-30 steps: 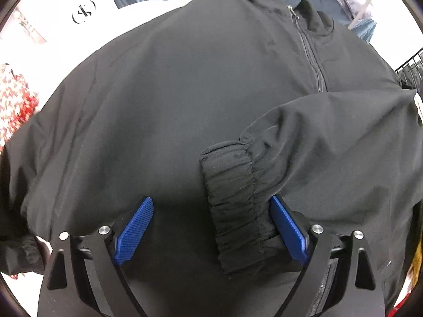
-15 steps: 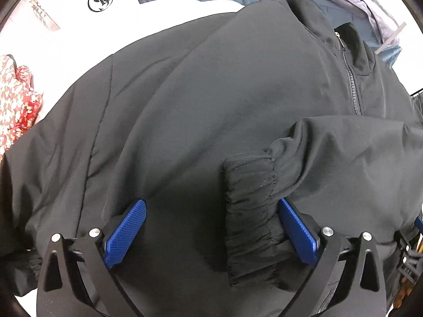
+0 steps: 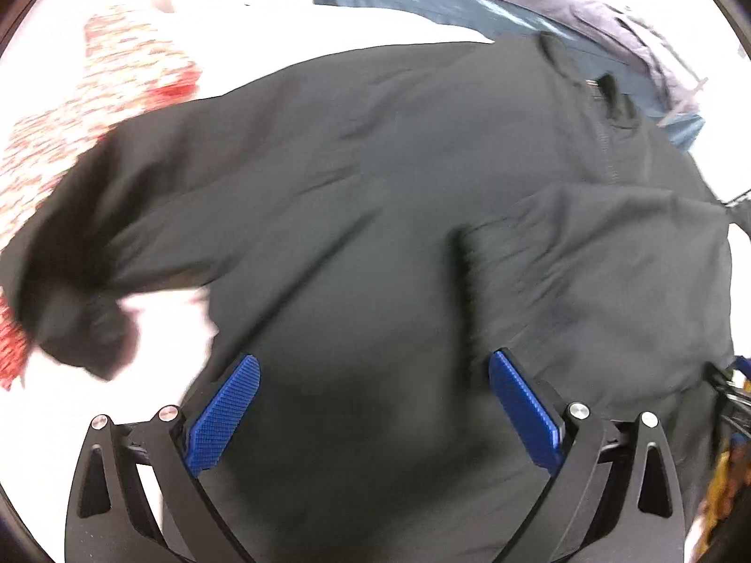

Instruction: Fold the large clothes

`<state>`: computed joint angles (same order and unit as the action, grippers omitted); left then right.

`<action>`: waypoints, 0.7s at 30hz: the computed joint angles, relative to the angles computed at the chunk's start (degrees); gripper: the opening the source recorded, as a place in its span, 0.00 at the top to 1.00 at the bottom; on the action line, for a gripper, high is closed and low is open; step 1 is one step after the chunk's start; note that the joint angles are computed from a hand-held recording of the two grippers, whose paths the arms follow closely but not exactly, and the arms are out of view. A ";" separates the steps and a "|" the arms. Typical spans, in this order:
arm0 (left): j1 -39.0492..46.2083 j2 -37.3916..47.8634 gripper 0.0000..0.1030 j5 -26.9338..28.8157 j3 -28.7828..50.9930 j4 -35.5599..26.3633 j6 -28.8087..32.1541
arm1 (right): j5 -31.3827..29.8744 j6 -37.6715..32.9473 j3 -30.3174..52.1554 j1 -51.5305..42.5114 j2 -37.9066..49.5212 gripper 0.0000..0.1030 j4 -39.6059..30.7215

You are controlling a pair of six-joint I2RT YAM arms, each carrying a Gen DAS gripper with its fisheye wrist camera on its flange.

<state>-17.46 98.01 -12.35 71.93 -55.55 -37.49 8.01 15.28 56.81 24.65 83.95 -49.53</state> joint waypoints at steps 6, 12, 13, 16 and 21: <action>6.30 -15.70 0.06 -4.00 -11.41 -4.47 -1.90 | 1.87 15.25 -3.01 17.22 -9.33 0.05 -6.49; 16.44 -25.13 0.06 -8.21 -16.13 -7.63 2.00 | 0.11 21.54 -0.09 26.03 -8.27 0.05 -8.89; 18.06 -25.59 0.06 -9.06 -16.47 -7.48 3.22 | 0.42 22.40 0.51 27.62 -8.32 0.05 -9.57; 23.24 -26.51 0.06 -9.13 -17.28 -6.15 9.59 | 1.06 26.29 1.34 32.23 -9.02 0.05 -11.27; 25.99 -20.58 0.06 -10.19 -17.13 -1.35 15.14 | 1.21 28.33 3.94 33.49 -5.42 0.05 -10.93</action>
<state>8.53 77.43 -22.54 54.79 -56.90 -22.35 9.22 43.60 60.75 58.14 78.52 -60.46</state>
